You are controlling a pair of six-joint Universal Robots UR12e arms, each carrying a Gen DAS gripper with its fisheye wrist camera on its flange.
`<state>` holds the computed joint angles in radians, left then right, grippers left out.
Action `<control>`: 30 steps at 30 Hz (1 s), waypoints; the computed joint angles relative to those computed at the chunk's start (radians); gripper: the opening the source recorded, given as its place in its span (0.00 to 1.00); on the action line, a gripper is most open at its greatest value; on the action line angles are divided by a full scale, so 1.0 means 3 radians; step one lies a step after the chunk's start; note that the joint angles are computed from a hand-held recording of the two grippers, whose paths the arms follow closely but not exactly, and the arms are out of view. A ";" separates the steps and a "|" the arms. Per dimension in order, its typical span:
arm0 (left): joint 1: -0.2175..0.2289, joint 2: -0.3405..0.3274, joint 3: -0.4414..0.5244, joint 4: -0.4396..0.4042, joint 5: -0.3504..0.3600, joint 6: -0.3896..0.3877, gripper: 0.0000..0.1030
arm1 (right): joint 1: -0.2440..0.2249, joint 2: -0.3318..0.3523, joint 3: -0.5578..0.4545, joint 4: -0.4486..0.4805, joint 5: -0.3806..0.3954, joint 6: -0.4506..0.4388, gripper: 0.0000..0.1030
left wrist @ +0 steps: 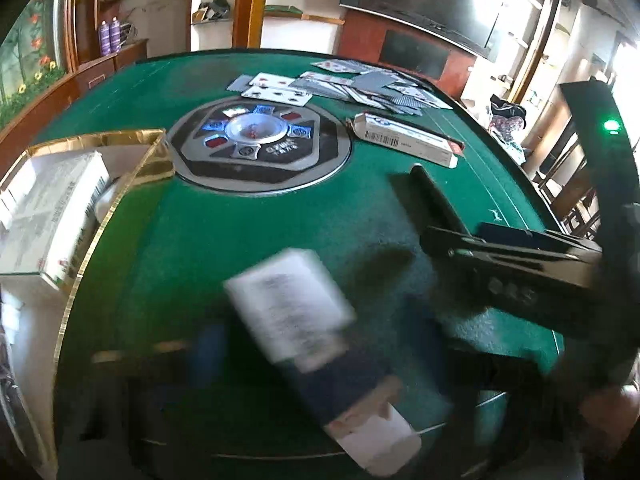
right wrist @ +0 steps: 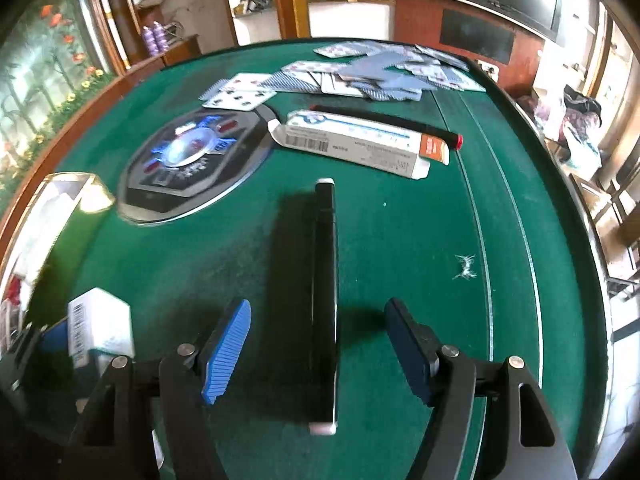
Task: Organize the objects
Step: 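Grasp the black marker with the right tool and lift it, then carry the barcode box with the left tool while the right tool carries the marker to the tray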
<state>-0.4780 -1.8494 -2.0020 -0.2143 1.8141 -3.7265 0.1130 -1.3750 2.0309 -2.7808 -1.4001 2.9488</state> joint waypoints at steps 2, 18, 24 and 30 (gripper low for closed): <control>0.0077 0.0051 -0.0072 0.0086 -0.0302 0.0009 0.32 | 0.0027 0.0006 0.0006 -0.0068 -0.0120 0.0017 0.31; 0.0024 0.0390 -0.0447 0.0664 -0.0353 0.0010 0.32 | -0.0284 -0.0346 0.0337 -0.0094 0.0748 0.0326 0.15; 0.0032 0.0635 -0.0604 0.0730 -0.0247 0.0051 0.32 | -0.0319 -0.0439 0.0352 0.0073 0.1060 0.0305 0.16; 0.0216 0.1009 -0.0885 0.0808 -0.0140 -0.0075 0.32 | -0.0253 -0.0513 0.0358 0.0035 0.1101 0.0230 0.16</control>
